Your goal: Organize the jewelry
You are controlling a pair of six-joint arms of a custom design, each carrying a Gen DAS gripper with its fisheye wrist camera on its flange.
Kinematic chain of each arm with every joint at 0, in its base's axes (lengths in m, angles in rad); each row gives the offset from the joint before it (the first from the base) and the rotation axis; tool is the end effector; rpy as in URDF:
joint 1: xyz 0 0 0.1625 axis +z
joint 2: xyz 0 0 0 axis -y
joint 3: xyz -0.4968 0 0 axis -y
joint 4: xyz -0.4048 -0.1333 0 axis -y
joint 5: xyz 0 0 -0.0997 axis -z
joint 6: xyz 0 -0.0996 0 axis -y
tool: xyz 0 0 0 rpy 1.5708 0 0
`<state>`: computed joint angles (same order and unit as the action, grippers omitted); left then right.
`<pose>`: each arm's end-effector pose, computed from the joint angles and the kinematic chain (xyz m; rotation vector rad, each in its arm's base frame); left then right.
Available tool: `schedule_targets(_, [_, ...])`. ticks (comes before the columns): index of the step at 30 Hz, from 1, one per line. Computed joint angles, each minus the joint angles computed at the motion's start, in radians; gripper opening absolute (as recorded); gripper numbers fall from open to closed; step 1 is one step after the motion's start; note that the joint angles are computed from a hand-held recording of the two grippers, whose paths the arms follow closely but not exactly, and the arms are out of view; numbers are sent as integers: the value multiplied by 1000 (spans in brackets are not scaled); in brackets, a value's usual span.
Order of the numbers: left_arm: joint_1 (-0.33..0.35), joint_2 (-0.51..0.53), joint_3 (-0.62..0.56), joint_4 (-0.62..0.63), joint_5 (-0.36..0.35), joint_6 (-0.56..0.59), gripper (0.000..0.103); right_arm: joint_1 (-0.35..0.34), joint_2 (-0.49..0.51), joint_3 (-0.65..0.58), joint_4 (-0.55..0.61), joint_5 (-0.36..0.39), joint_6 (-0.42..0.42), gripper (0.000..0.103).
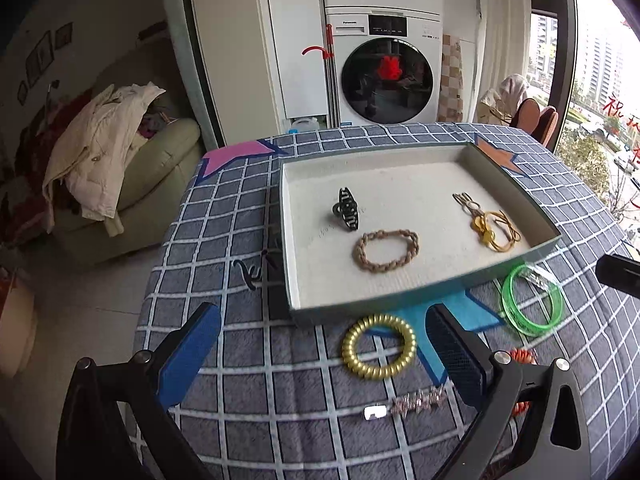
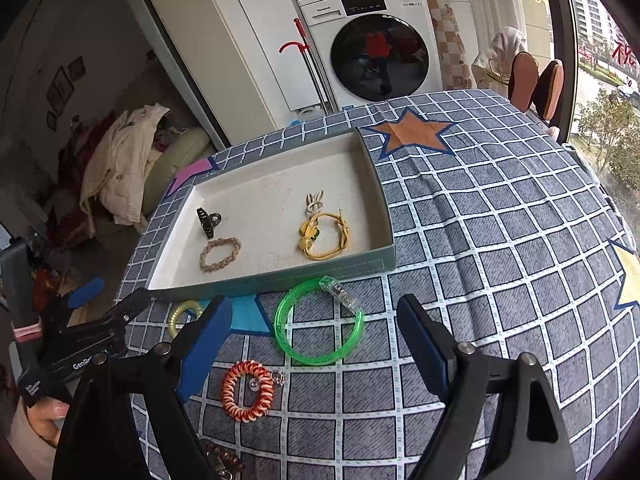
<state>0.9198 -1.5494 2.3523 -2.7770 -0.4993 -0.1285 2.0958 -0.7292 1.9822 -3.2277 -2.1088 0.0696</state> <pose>-0.0681 -0.4537 0.3632 0.3010 2.1285 -0.8849 0.3831 -0.4972 0.0695 0.4527 -2.6164 0.7331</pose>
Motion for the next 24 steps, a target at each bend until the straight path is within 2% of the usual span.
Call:
schedule_targets(6, [-46,-109,81,155,-15,-149,103,25,-28,61,42,-8,21,87])
schedule_targets(12, [-52,-143,121,242,-14,-217,103,47,-37,140,60,-22,59,87])
schedule_targets(16, [-54,-145,140,242,-11,-203,103,64,-31,182,58,-38,71,87])
schedule_targets(24, [-44,-98,130,150,-35,-72,103,111,-7,203,88,-75,27,87])
